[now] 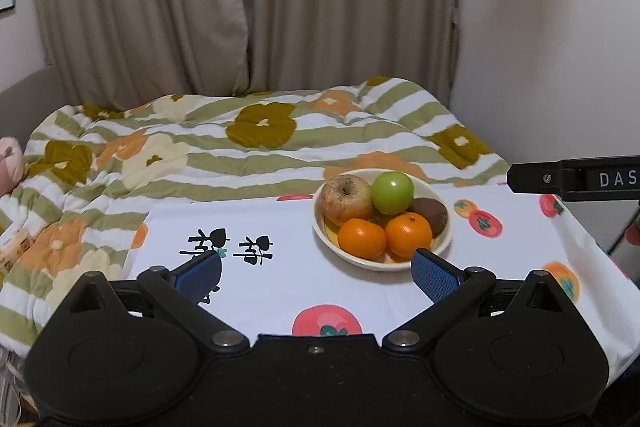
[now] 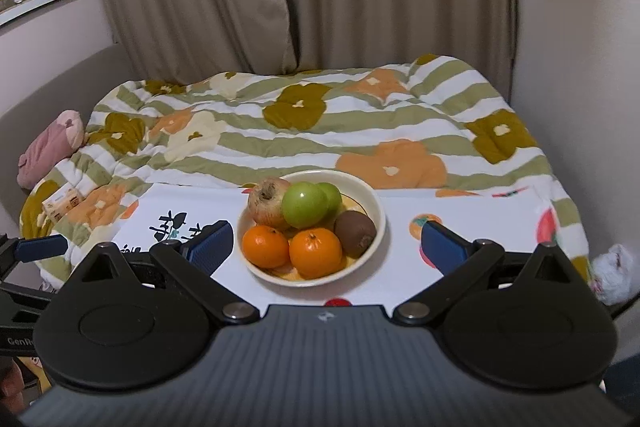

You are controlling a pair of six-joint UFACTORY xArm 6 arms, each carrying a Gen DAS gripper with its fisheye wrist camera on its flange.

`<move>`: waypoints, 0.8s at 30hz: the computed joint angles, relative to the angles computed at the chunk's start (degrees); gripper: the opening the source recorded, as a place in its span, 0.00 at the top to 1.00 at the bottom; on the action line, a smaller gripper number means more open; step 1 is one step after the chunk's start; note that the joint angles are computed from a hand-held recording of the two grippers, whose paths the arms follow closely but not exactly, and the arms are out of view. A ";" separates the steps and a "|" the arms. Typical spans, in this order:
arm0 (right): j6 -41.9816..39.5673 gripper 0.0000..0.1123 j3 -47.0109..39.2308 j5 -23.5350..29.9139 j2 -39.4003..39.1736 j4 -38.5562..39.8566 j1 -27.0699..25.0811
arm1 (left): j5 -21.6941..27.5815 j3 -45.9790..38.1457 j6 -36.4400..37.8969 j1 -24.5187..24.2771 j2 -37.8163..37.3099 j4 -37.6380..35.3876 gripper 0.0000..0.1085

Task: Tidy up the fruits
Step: 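Grasp a mandarin on the cloth with the left gripper while the right grasps another mandarin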

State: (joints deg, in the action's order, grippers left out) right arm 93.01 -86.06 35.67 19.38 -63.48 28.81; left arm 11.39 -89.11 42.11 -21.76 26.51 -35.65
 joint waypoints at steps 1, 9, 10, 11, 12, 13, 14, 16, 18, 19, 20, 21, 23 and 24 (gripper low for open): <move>0.72 0.08 0.45 0.81 -0.33 -0.09 0.48 | 0.67 0.37 2.95 0.15 -0.42 -2.05 0.05; 6.89 0.08 3.16 7.43 -1.23 0.54 4.95 | 7.57 2.54 22.06 1.99 -2.36 -14.64 0.05; 7.60 0.08 3.53 7.74 -1.16 0.65 5.21 | 8.33 2.85 23.65 2.09 -2.34 -15.33 0.05; 8.29 0.08 3.93 7.95 -1.10 0.73 5.50 | 9.05 3.32 25.16 2.26 -2.47 -16.00 0.05; 8.87 0.08 4.46 7.98 -1.05 1.00 5.69 | 9.59 3.76 26.22 2.27 -2.49 -16.29 0.05; 9.35 0.08 4.96 7.86 -0.94 1.16 5.79 | 10.03 4.35 27.14 2.23 -2.58 -16.45 0.06; 9.66 0.08 5.42 7.86 -0.88 1.39 5.93 | 10.25 4.91 27.84 2.14 -2.66 -16.65 0.06; 10.53 0.08 6.62 7.68 -0.80 1.51 6.16 | 10.93 5.96 29.43 1.97 -2.80 -17.56 0.06; 11.12 0.08 7.46 7.07 -0.47 1.76 5.96 | 11.63 6.81 30.71 1.67 -2.73 -18.38 0.06; 11.74 0.08 7.98 6.53 -0.30 1.64 5.82 | 11.82 7.22 31.24 1.48 -2.68 -18.64 0.06; 12.37 0.08 8.53 5.81 -0.14 1.47 5.61 | 11.83 7.59 31.49 1.16 -2.52 -18.62 0.06; 12.90 0.08 9.05 4.99 0.07 1.37 5.34 | 11.70 7.93 31.52 0.79 -2.36 -18.49 0.07; 13.46 0.08 9.88 3.38 0.53 1.10 4.75 | 11.62 8.69 32.65 0.09 -2.12 -19.28 0.07; 13.81 0.08 10.25 2.52 0.82 0.64 4.42 | 11.39 9.11 33.76 -0.36 -1.96 -20.17 0.08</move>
State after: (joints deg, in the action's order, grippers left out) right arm 106.82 -75.81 38.19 20.20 -62.83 33.24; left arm 22.77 -80.00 75.86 -22.11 24.55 -55.82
